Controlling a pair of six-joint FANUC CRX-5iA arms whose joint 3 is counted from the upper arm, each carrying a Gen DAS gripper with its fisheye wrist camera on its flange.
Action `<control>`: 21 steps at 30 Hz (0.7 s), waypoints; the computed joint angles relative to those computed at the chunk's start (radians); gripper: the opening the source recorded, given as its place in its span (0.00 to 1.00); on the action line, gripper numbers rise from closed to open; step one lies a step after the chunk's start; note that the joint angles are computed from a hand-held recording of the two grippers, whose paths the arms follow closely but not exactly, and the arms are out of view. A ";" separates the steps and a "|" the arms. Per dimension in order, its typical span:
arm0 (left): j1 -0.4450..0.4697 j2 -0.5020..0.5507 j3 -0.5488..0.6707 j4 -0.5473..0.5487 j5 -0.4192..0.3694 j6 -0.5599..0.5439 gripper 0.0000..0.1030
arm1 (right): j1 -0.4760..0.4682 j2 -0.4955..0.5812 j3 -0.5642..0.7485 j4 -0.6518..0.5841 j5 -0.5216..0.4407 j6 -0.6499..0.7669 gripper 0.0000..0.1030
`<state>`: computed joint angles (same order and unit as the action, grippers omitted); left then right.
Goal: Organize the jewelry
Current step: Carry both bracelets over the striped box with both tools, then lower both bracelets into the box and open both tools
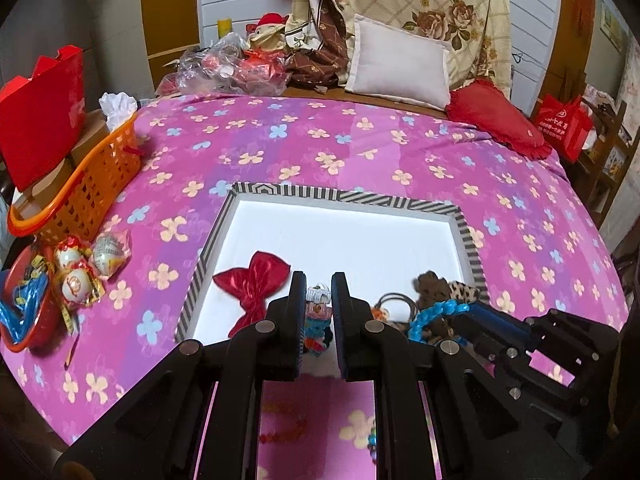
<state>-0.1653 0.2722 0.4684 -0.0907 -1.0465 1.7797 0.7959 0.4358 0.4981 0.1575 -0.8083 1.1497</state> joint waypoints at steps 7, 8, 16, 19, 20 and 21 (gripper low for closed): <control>0.005 0.085 0.071 -0.018 -0.041 0.026 0.11 | -0.015 0.077 0.101 -0.077 -0.025 0.026 0.08; 0.006 0.095 0.078 -0.021 -0.046 0.029 0.11 | -0.017 0.085 0.111 -0.085 -0.028 0.028 0.08; 0.018 0.138 0.093 -0.042 -0.069 0.044 0.11 | -0.041 0.152 0.167 -0.111 -0.069 0.005 0.08; 0.023 0.149 0.094 -0.049 -0.077 0.050 0.11 | -0.052 0.172 0.179 -0.097 -0.104 -0.030 0.08; 0.024 0.153 0.093 -0.051 -0.081 0.053 0.11 | -0.055 0.174 0.177 -0.093 -0.108 -0.039 0.08; 0.025 0.156 0.093 -0.053 -0.083 0.056 0.11 | -0.058 0.175 0.173 -0.091 -0.110 -0.046 0.08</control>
<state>-0.1404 0.4281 0.5616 -0.1432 -1.1293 1.8358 0.7375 0.6111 0.6715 0.0664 -0.9184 1.1041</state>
